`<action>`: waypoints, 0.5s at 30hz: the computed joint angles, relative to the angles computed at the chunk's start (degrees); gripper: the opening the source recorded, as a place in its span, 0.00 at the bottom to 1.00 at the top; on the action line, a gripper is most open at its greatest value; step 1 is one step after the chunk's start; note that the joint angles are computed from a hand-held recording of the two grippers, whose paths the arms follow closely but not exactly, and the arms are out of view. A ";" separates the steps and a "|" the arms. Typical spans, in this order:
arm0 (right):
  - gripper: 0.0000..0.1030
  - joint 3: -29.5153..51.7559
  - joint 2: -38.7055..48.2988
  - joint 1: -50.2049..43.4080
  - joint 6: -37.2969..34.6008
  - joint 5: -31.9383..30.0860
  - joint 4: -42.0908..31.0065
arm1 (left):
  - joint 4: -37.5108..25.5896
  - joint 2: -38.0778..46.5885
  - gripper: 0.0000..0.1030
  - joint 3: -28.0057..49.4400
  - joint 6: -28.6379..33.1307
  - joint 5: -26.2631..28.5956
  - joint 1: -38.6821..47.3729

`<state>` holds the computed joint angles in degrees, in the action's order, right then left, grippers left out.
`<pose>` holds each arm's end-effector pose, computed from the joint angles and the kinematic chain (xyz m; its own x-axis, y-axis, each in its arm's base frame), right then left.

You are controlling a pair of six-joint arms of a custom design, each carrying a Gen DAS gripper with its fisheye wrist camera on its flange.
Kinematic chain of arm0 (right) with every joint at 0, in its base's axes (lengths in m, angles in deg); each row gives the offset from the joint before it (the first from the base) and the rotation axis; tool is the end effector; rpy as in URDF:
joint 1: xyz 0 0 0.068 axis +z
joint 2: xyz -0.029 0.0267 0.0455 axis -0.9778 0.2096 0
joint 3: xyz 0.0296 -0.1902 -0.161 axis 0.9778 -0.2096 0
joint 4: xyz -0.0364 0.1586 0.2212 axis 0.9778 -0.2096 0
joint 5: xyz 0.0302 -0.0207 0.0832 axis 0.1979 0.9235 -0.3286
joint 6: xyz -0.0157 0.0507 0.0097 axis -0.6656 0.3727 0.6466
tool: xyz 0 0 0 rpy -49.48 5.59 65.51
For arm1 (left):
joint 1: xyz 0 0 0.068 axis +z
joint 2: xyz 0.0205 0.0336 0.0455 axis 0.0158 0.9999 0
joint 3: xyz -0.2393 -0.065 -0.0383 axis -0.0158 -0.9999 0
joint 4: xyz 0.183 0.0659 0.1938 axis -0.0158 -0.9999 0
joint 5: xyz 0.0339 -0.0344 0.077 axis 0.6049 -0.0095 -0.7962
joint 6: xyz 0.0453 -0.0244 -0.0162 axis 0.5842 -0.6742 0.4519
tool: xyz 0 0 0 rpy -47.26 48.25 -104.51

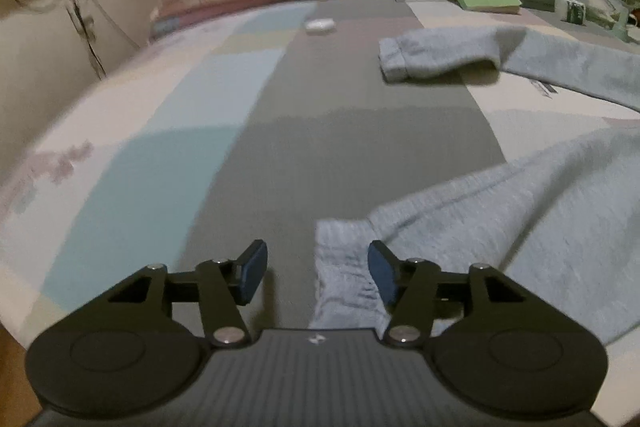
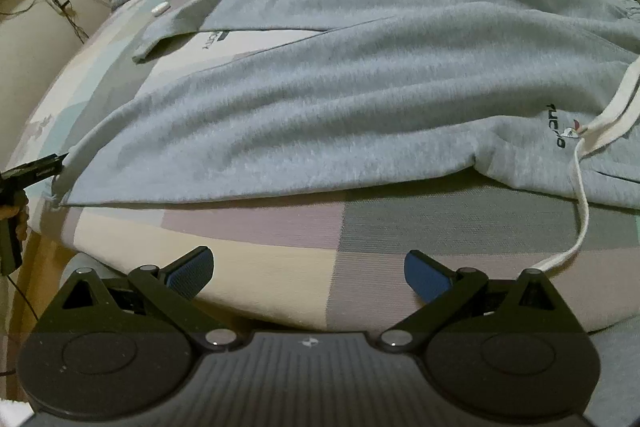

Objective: Fold clothes
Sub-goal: 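Open the left tool and release the cuff onto the bed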

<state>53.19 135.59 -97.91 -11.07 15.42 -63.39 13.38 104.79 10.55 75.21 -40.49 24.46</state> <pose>0.2897 -0.0856 0.1366 -0.8726 -0.1262 -0.4719 -0.2992 0.9017 0.3120 0.2779 0.1204 0.0822 -0.7114 -0.0249 -0.7023 -0.2069 0.9625 0.1755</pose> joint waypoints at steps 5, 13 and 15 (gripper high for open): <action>1.00 -0.63 -0.62 1.14 -0.02 0.70 -0.12 | -2.03 0.39 0.27 1.57 1.16 2.53 0.11; 1.00 -1.06 -1.72 1.04 0.60 1.01 0.18 | 0.95 -2.04 0.35 4.11 0.19 2.02 0.49; 1.00 -1.03 -1.58 1.00 0.53 0.96 0.16 | 1.49 -2.48 0.34 4.34 1.12 -0.47 -0.26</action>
